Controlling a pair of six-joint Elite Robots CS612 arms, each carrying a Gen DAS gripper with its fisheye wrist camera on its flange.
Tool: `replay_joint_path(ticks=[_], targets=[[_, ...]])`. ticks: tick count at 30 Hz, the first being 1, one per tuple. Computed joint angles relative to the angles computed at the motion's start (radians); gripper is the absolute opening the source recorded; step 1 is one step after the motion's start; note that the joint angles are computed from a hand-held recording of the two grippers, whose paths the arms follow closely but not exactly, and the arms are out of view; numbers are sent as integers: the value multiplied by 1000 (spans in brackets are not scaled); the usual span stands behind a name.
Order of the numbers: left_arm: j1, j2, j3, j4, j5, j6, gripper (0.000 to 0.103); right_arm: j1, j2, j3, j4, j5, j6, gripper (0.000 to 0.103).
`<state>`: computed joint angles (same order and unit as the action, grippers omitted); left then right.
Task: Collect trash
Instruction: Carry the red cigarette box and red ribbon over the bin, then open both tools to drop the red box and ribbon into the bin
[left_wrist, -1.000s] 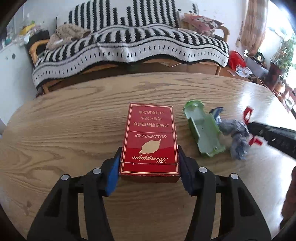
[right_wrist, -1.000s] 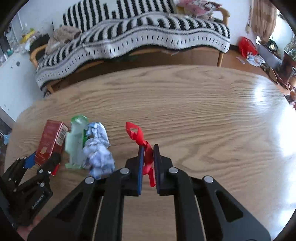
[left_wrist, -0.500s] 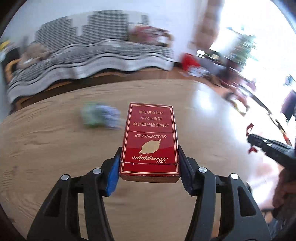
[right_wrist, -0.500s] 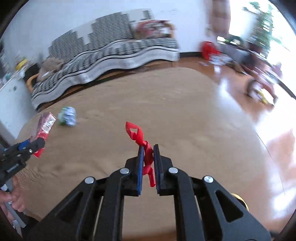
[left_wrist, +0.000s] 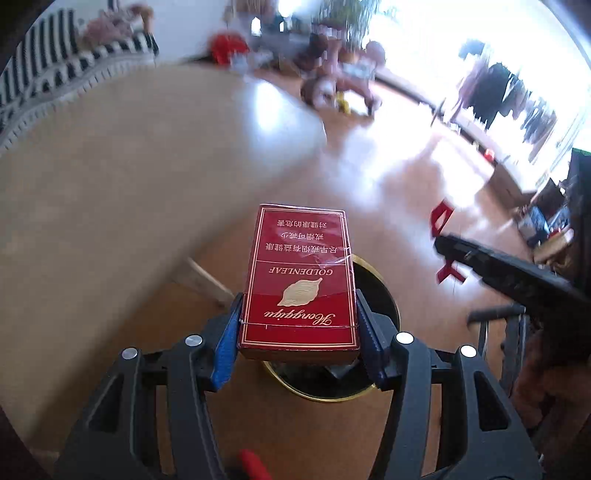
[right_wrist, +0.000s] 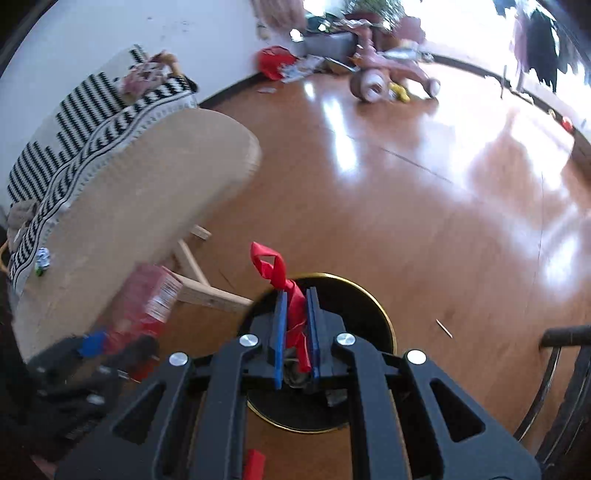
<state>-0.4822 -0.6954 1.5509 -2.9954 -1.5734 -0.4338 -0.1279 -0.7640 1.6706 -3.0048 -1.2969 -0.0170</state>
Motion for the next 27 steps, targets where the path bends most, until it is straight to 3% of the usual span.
replay_joint_path(ticks=[8, 16, 22, 26, 27], targets=[[-13, 104, -110, 180, -67, -8, 55, -23, 94, -61, 106, 24, 14, 11], [-10, 147, -165, 244, -65, 23, 55, -26, 134, -84, 151, 35, 30, 11], [-14, 163, -193, 257, -76, 39, 57, -28, 136, -88, 149, 47, 38, 11], [-18, 161, -196, 265, -52, 46, 81, -28, 137, -94, 153, 50, 32, 11], [-19, 158, -192, 260, -44, 44, 82, -26, 138, -96, 157, 50, 32, 11]])
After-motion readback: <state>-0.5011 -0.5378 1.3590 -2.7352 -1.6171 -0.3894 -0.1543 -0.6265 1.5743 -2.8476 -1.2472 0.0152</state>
